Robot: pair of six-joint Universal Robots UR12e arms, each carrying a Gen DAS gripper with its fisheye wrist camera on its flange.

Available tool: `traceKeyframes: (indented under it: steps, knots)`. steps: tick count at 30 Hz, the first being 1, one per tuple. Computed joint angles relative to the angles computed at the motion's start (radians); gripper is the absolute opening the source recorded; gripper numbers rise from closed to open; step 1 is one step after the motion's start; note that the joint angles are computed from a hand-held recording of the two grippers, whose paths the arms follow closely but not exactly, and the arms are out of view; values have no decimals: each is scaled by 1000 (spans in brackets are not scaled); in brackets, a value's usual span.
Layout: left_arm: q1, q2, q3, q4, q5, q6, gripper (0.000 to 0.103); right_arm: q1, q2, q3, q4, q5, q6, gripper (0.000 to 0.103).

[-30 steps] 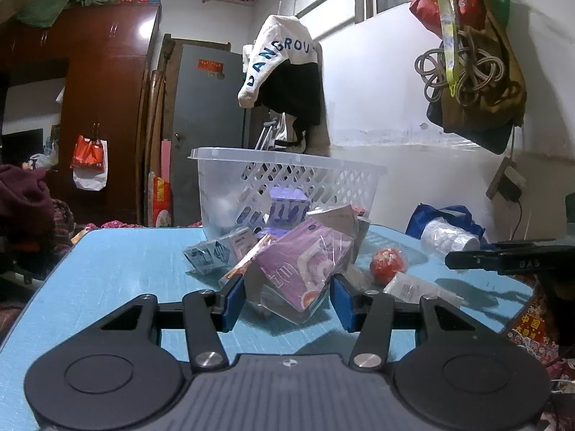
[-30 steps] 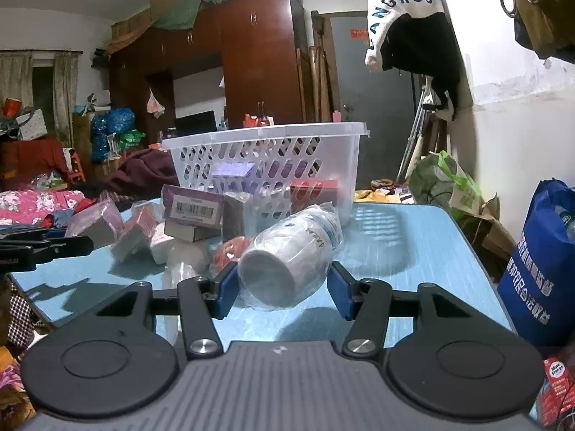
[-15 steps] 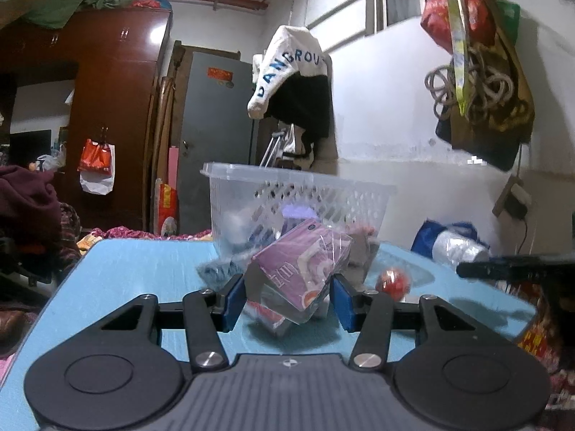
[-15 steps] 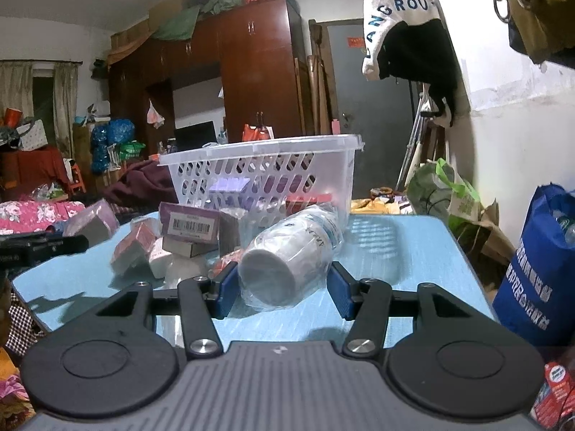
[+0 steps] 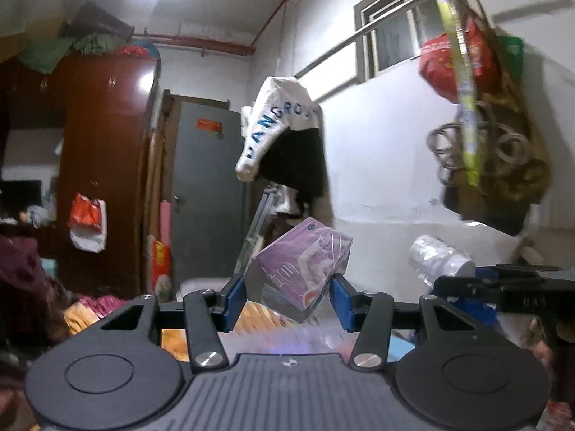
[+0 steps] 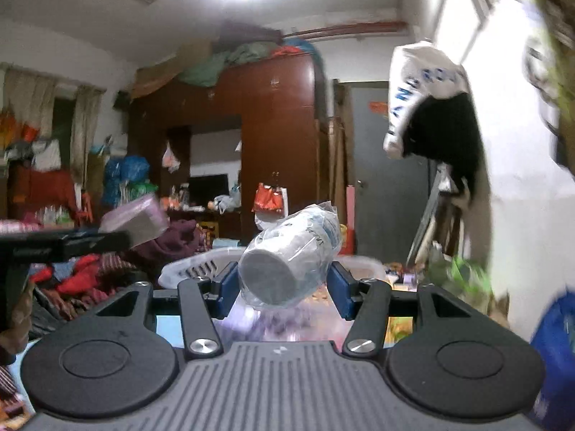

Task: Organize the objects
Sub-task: 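Grasp and lift the white bottle with the right tool while the left tool lifts the lilac box, then open both tools over the white basket to drop the bottle and lilac box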

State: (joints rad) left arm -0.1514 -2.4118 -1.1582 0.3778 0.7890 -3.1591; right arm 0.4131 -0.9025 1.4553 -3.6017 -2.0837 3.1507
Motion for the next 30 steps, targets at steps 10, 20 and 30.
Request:
traceKeyframes:
  steps: [10,20,30]
  knots:
    - [-84,-81,226,-395,259,113,82,-42,71,-168,229,2,8,90]
    - [10,59,-148,-91,121,97,83,38,-8,102,66,-32,112,103]
    - [13,127,-273,-289,168,310,83,54,-5,160,37,54,214,80]
